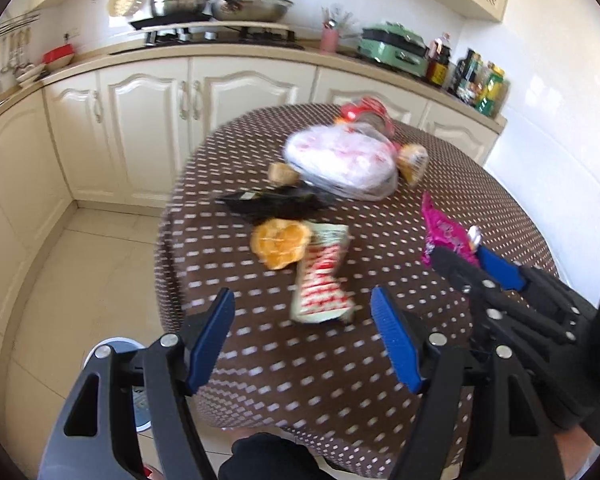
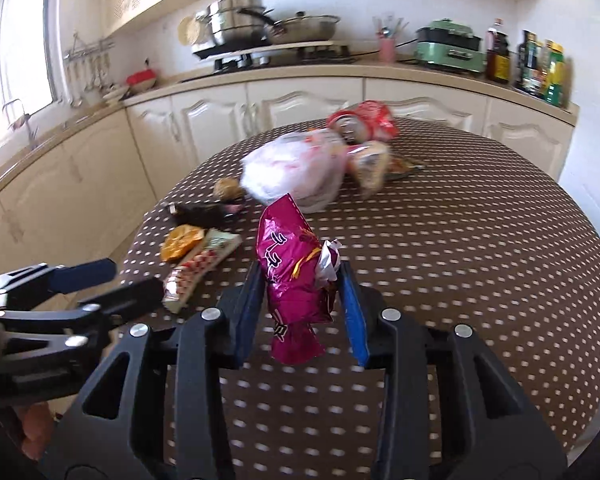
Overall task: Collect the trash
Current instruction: 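Grasp the striped wrapper with the left tool while the right grasps the pink wrapper, then carry both wrappers over the blue bucket and open both tools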
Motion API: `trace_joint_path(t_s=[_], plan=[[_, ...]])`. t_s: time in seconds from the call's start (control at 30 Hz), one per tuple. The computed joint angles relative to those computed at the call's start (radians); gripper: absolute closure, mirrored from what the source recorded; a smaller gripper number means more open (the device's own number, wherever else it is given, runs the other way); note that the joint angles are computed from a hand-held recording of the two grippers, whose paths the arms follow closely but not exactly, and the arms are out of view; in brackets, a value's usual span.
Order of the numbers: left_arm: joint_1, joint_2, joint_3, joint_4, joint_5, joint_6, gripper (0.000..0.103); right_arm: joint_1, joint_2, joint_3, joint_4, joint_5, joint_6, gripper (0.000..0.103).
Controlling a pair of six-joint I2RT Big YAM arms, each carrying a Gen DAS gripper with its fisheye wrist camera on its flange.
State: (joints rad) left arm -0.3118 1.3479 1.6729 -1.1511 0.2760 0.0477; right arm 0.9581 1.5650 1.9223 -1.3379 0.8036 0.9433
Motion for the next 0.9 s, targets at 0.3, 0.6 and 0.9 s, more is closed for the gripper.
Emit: trace_joint_path(t_s=[0.3, 0.6, 0.9], plan=[[-0.081, 0.085, 0.081, -0.048, -0.121, 0.017, 0.074, -0.012, -0.038, -0.044, 0.018, -0.002, -0.004, 0.066], [-0.052, 0.030, 0.036, -0.014, 0.046, 0.008, 0.090, 0.018, -0.042, -0.030, 0.006, 0.069, 0.014, 0.066], [0.118, -0.067, -0.030, 0.023, 0.175, 0.000, 0.090, 0.068, 0.052, 0.122, 0.091, 0.063, -0.138, 0.066]])
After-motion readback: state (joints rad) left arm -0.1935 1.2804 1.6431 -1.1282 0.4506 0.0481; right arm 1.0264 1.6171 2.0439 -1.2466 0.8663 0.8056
